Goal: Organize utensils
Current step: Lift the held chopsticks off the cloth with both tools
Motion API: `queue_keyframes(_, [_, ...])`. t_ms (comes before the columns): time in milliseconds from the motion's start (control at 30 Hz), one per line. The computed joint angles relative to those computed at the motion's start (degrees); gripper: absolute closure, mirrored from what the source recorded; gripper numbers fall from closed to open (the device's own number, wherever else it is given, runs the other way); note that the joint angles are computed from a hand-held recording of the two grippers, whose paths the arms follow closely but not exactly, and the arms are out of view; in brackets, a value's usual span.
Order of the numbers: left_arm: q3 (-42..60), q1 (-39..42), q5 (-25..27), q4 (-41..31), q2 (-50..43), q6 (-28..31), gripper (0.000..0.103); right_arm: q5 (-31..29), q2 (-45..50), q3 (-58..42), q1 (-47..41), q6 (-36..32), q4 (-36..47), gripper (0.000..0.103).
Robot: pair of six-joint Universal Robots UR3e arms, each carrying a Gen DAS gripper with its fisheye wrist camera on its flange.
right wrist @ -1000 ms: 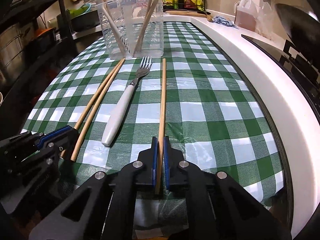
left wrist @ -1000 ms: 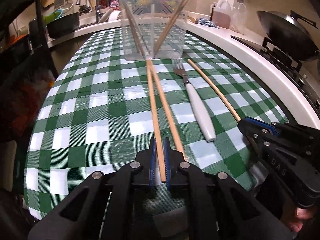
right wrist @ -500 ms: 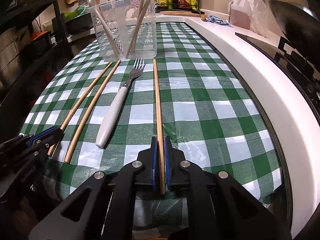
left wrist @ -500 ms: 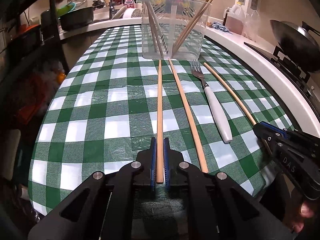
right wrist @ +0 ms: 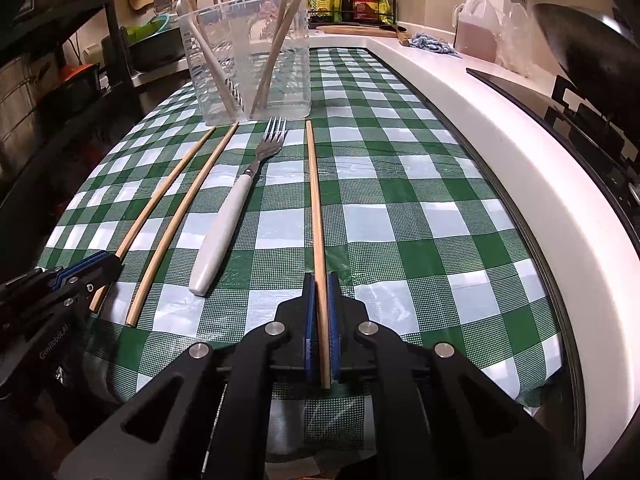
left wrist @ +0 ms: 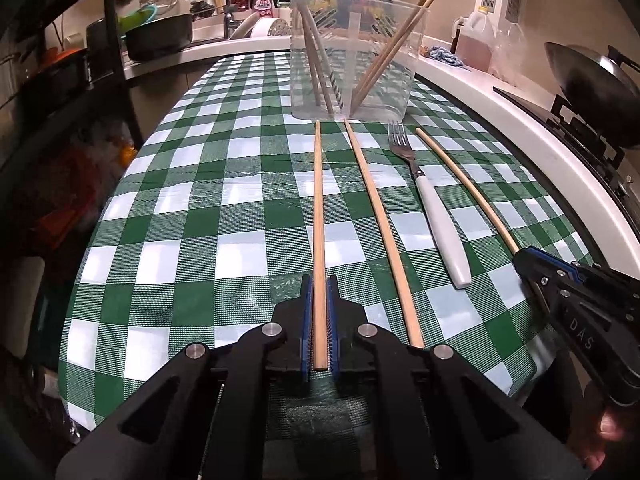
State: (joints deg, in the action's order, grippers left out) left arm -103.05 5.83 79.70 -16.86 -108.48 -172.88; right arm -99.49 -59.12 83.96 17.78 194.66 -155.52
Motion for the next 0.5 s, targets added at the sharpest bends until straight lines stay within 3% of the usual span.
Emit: queue_keyframes(500, [0.0, 0.3, -0.9, -0.1, -0.1, -0.2, 0.096, 0.1, 0.0, 0.0, 0.0, -0.2, 0.0, 0.097])
